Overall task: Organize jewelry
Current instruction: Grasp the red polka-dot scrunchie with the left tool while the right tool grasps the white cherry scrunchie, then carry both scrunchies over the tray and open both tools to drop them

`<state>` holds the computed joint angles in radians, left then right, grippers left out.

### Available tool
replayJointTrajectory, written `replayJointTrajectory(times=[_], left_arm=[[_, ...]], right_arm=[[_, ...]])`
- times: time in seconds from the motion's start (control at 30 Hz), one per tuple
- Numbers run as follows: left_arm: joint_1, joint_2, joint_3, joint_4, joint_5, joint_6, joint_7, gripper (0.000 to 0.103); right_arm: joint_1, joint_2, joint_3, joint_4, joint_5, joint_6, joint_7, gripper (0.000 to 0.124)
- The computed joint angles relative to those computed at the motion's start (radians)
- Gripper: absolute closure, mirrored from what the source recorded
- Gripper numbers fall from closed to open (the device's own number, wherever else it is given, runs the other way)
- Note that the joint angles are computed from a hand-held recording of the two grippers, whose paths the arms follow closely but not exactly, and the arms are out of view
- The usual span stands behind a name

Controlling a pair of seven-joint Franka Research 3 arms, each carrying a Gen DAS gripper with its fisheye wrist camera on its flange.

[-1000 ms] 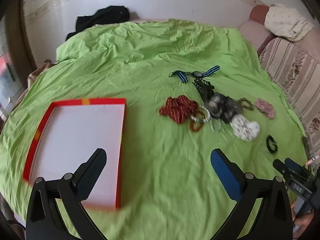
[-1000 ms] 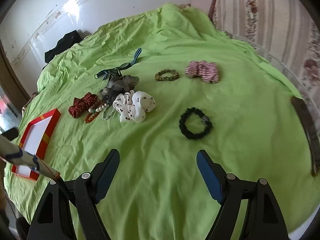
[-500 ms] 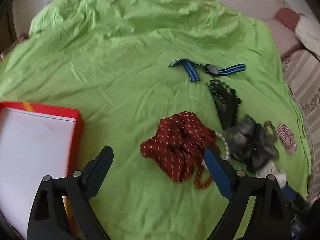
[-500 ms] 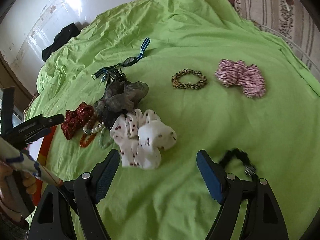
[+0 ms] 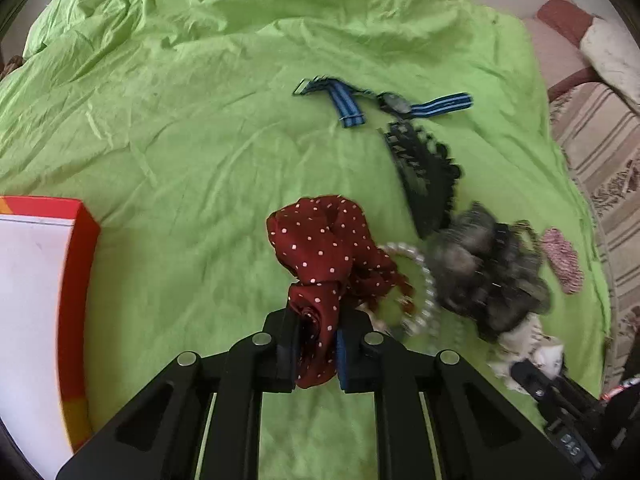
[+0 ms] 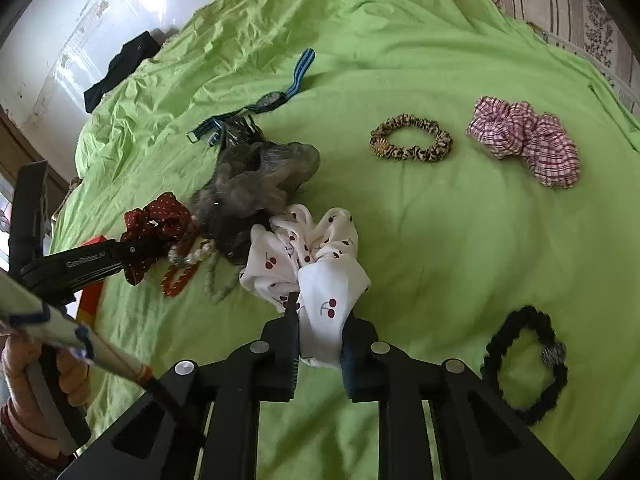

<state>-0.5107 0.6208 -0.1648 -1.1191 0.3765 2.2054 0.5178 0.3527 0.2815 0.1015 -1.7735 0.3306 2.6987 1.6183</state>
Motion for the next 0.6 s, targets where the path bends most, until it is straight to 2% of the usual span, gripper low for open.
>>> replayJointTrajectory(times=[0.2, 0.37, 0.5, 0.6], left_arm=[[-0.005, -0.196, -0.024, -0.235, 0.032, 0.087, -0.061, 0.090], [0.004, -0.408, -0.059, -0.465, 0.083, 0.145, -0.168, 0.090], [0.025, -0.577, -0.100, -0.624, 0.137, 0.143, -0.252, 0.090], [0.053, -0.711, -0.134, -0.740, 0.159, 0.082, -0.301, 0.090]], right_arm=[[0.011, -0.134, 0.013, -0.136, 0.006, 0.041, -0.031, 0.111], [0.026, -0.240, 0.025, -0.233, 0.020, 0.064, -0.063, 0.111], [0.044, -0.294, 0.037, -0.269, 0.063, 0.061, -0.100, 0.111], [0.063, -0.323, 0.045, -0.284, 0.089, 0.058, -0.129, 0.111]])
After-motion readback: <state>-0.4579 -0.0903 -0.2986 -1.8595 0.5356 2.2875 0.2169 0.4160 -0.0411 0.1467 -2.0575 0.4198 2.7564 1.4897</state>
